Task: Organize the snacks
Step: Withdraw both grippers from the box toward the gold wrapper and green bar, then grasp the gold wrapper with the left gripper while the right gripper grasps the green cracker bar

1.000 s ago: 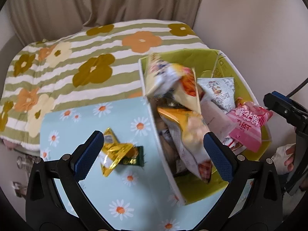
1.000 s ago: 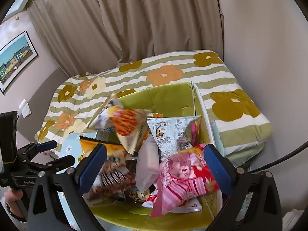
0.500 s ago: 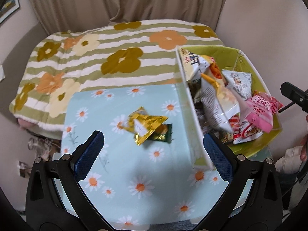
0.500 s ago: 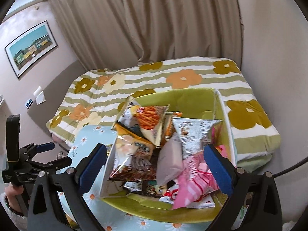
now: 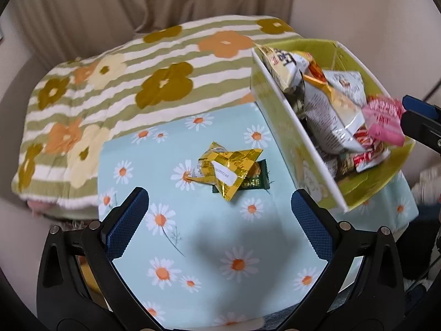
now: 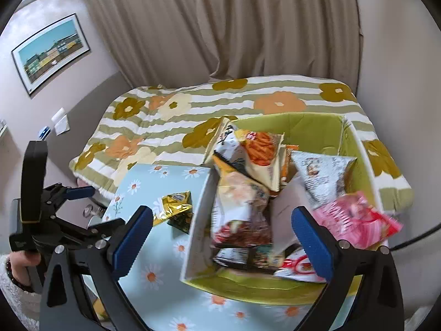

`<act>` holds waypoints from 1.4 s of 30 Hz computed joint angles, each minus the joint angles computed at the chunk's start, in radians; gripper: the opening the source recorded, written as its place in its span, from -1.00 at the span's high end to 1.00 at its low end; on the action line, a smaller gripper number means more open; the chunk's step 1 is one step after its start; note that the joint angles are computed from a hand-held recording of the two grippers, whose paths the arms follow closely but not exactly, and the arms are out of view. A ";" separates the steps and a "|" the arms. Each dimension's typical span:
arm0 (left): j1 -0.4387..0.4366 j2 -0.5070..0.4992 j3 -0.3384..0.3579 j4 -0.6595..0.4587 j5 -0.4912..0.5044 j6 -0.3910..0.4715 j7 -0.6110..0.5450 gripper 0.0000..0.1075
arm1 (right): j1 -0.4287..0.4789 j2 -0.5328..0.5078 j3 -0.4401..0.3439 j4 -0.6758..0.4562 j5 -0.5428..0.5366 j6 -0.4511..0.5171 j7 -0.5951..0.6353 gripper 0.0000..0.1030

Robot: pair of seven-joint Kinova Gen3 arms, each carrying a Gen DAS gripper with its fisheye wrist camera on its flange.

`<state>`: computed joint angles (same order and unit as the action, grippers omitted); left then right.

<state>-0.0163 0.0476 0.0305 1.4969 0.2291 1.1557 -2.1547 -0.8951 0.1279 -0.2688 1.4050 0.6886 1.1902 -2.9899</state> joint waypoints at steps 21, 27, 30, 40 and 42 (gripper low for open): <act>-0.173 0.289 0.060 -0.111 0.136 0.088 -0.691 -0.91 | -0.403 0.440 0.221 -0.425 0.124 0.350 -0.373 -0.94; -0.168 0.277 0.078 0.021 0.191 -0.082 -0.880 -0.90 | -0.396 0.512 0.232 -0.389 0.050 0.273 -0.410 -0.94; -0.146 0.313 0.082 0.005 0.189 -0.098 -0.884 -0.90 | -0.394 0.530 0.246 -0.355 0.030 0.221 -0.439 -0.94; -0.110 0.400 0.113 -0.050 0.189 -0.105 -0.839 -0.90 | -0.327 0.605 0.280 -0.421 -0.044 0.224 -0.325 -0.94; -0.106 0.416 0.114 -0.073 0.187 -0.087 -0.812 -0.79 | -0.322 0.609 0.288 -0.424 -0.046 0.215 -0.310 -0.94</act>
<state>-0.1222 0.4637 0.1441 1.4239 0.4165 1.0682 -2.9667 -1.2166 0.7372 0.0195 0.9808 0.6426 1.4052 -3.2999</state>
